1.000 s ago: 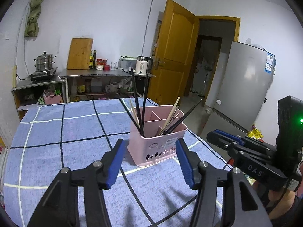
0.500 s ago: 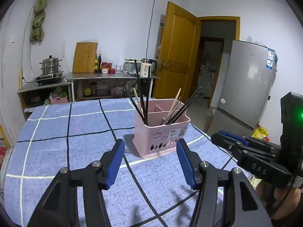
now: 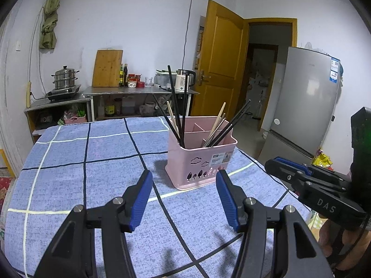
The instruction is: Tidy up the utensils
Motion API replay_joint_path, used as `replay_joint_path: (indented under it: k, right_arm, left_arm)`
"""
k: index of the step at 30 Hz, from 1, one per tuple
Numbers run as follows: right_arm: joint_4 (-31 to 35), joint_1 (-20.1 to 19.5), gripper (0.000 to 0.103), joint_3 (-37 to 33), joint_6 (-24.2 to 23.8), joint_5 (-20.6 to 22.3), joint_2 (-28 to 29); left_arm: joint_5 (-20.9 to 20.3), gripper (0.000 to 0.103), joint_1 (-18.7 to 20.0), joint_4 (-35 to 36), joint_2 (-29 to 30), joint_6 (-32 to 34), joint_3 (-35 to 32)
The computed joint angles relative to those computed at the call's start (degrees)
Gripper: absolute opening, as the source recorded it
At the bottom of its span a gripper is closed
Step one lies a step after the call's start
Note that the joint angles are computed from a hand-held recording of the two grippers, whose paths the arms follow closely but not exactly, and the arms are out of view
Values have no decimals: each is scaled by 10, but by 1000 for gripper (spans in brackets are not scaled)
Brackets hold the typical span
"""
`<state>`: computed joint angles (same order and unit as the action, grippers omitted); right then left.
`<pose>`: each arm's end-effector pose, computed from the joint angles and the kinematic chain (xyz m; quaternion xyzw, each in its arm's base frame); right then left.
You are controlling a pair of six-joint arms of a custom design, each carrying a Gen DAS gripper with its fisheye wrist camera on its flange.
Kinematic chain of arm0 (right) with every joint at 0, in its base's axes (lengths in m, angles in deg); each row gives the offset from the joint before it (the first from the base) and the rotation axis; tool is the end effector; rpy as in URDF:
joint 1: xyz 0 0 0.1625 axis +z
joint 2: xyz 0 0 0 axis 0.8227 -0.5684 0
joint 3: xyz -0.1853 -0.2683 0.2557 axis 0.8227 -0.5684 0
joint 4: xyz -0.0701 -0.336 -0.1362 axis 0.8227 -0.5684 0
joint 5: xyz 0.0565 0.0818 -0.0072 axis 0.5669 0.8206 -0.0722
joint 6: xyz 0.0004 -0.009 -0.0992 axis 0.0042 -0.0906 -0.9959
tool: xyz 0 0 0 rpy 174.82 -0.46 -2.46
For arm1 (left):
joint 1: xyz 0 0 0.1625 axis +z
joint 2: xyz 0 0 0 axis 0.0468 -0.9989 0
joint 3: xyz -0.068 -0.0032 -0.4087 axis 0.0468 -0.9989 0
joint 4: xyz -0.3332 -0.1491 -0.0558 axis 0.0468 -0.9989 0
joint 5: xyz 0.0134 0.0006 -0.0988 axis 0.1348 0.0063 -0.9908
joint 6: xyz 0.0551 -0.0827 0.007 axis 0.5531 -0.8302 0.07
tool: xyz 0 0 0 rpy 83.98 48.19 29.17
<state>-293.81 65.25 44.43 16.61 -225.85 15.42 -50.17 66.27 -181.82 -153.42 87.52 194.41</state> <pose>0.3208 -0.4279 0.0305 0.1258 -0.8109 0.4858 0.3010 -0.0347 -0.5030 0.2896 0.3935 0.8404 -0.3573 0.1060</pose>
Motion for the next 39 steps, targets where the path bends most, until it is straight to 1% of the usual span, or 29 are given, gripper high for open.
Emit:
replay_joint_path:
  k: [20, 39]
  right_arm:
    - [8, 1, 22, 0, 3, 3, 0]
    - [12, 0, 22, 4, 8, 7, 0]
  left_arm:
    - [13, 59, -7, -17, -1, 0, 12]
    - [20, 60, -8, -17, -4, -3, 13]
